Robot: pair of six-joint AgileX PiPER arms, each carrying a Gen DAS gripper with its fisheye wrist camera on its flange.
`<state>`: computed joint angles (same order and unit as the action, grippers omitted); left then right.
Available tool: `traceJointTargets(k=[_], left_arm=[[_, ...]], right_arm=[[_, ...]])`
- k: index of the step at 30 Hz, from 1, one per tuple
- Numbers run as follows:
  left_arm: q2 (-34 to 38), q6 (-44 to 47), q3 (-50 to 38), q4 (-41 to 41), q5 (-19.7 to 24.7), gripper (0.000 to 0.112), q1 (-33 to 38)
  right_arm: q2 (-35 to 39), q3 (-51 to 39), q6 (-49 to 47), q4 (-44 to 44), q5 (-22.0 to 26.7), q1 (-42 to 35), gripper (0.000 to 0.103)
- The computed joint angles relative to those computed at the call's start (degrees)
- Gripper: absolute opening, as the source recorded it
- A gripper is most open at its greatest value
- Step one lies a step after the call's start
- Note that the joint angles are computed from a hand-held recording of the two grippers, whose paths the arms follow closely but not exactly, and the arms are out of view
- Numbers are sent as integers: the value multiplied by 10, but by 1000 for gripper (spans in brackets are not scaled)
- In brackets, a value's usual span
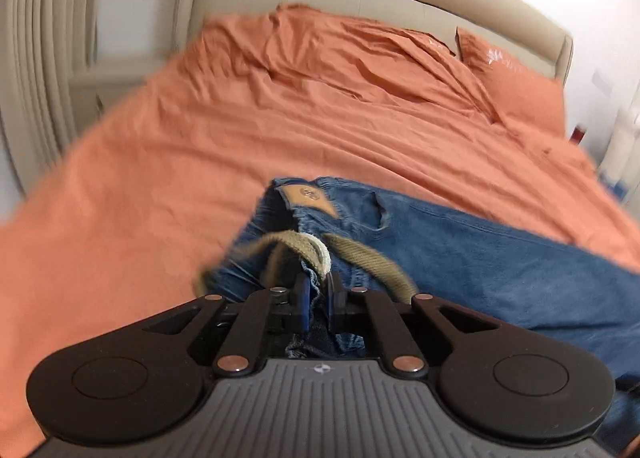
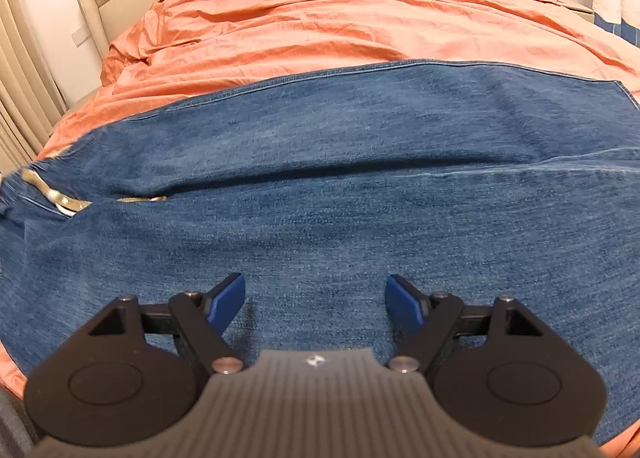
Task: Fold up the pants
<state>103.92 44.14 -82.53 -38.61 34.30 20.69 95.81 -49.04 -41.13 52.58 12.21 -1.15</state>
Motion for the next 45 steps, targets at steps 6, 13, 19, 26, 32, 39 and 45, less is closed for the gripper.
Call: traceJointTargets(k=[6, 13, 19, 26, 32, 39, 45], left_arm=[[123, -260, -77, 304, -45, 8, -58], [190, -387, -116, 481, -40, 16, -99], [75, -388, -16, 553, -75, 31, -118], [-71, -51, 84, 401, -21, 37, -126], [-128, 60, 156, 435, 54, 45, -178], [-97, 76, 192, 486, 64, 55, -253], [-19, 22, 169, 531, 81, 58, -300]], right_arm=[[-10, 17, -94, 90, -2, -11, 74], [1, 4, 12, 5, -3, -13, 74], [-14, 5, 57, -35, 5, -17, 75], [-86, 14, 70, -41, 103, -74, 75], [-168, -32, 123, -120, 261, -157, 75], [-211, -135, 103, -163, 421, -318, 78], [-180, -235, 45, -156, 529, -497, 78]])
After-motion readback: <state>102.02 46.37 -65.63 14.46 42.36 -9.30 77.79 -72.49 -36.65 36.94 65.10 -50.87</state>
